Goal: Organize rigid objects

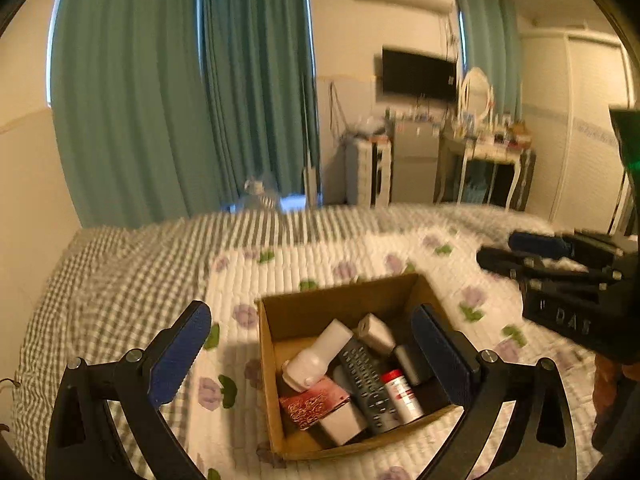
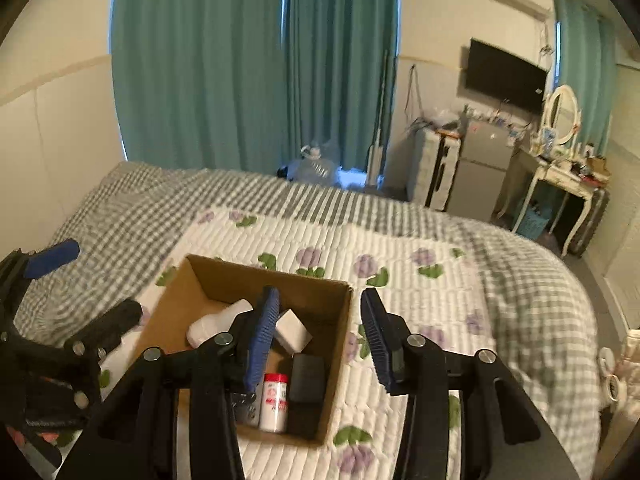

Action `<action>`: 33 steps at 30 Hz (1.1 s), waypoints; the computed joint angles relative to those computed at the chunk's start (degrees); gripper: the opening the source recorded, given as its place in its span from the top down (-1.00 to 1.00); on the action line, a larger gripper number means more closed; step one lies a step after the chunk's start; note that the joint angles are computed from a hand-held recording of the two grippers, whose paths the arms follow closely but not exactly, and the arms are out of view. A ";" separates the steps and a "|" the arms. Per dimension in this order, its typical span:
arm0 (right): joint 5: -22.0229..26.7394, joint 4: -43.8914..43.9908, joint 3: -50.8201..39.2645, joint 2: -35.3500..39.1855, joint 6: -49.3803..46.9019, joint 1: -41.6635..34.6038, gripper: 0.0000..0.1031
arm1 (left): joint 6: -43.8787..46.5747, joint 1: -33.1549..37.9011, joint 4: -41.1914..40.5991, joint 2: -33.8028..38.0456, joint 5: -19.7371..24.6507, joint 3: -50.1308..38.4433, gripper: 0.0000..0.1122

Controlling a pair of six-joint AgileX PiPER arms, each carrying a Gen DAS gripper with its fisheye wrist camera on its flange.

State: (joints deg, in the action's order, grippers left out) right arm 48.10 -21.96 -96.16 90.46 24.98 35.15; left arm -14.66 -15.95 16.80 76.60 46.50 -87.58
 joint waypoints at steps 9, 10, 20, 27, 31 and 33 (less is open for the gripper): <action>8.65 -18.65 8.14 -16.64 18.82 15.71 -0.98 | -12.76 -10.59 14.50 -12.84 5.64 1.96 -0.83; 9.30 -20.91 9.30 -17.78 21.29 17.44 -1.00 | -14.56 -12.24 16.78 -14.14 6.21 2.84 -0.83; 11.36 -36.86 27.51 -26.74 42.77 28.48 -1.00 | -31.21 -26.53 35.33 -22.77 11.57 16.98 -0.83; 6.04 -41.84 37.93 -25.22 51.20 26.45 -1.00 | -45.13 -27.29 46.65 -22.16 9.38 29.50 -0.83; 3.18 -42.94 40.48 -24.37 52.83 24.40 -1.00 | -48.15 -21.54 44.86 -22.11 2.88 34.08 -0.83; 2.49 -43.09 40.88 -24.00 53.01 23.63 -1.00 | -48.04 -19.82 43.52 -22.58 0.78 35.30 -0.83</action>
State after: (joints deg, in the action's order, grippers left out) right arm 50.58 -65.05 -55.28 66.46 77.98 58.78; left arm -62.70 -35.78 60.32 54.03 47.28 -52.27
